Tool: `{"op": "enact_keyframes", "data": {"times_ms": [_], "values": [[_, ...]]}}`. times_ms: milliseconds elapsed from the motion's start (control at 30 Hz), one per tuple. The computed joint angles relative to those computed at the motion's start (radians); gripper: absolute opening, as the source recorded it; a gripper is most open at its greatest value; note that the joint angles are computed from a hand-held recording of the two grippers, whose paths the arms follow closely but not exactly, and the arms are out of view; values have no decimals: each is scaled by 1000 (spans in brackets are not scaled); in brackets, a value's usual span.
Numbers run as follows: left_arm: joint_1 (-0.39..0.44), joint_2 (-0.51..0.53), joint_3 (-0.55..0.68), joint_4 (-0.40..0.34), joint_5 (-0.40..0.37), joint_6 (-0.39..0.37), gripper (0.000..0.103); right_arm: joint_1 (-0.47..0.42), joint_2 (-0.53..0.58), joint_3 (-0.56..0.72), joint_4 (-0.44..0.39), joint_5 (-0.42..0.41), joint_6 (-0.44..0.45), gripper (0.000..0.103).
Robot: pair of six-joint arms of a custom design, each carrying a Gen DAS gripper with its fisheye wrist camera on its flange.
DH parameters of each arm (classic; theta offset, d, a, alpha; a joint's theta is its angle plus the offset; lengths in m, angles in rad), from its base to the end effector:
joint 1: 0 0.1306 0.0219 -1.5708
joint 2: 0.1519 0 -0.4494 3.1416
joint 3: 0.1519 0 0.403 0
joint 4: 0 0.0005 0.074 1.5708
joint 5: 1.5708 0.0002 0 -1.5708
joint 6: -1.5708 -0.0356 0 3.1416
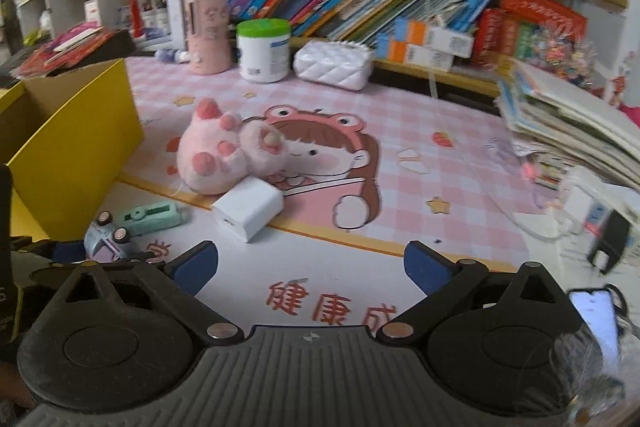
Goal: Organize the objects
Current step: 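Grasp the toy truck with the left gripper while the right grasps the white charger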
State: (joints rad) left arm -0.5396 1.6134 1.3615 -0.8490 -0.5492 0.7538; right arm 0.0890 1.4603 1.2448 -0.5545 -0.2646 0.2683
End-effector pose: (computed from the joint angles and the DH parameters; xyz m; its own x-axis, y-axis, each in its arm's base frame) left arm 0.4778 -0.2651 0.3779 -0.7189 -0.2499 -0.6487 -0.3518 0.9356 0.0294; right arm 0.5090 0.0543 0.4179 -0.5963 -0.3101 -0.7405 -0.4468 0.8945 -0.0148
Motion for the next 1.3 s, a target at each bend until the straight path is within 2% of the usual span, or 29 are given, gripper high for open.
{"op": "enact_keyframes", "data": {"times_ms": [167,367,433,500,567,667,800,900,1167,1300], "values": [[-12,-34,-18,13,16,-18,61,16,71,50,0,-43,40,94],[-19,-86,-53,31,31,-8,61,51,174,120,-3,-103,140,89],[-22,-99,-58,20,20,0,61,63,206,144,-15,-102,180,84],[-22,-111,-64,14,20,6,61,75,233,166,-25,-67,214,74],[-25,-124,-70,12,19,8,61,75,256,189,-54,-75,227,70],[-26,-138,-80,18,22,2,61,66,262,193,-58,-119,211,57],[-25,-149,-88,31,20,-10,61,70,241,177,-58,-90,180,51],[-27,-157,-95,49,25,-25,61,69,201,147,-50,-45,145,49],[-23,-196,-128,120,46,-67,61,39,60,61,-49,-3,23,49],[-23,-224,-151,156,56,-101,61,45,-21,9,-37,57,-42,49]]}}
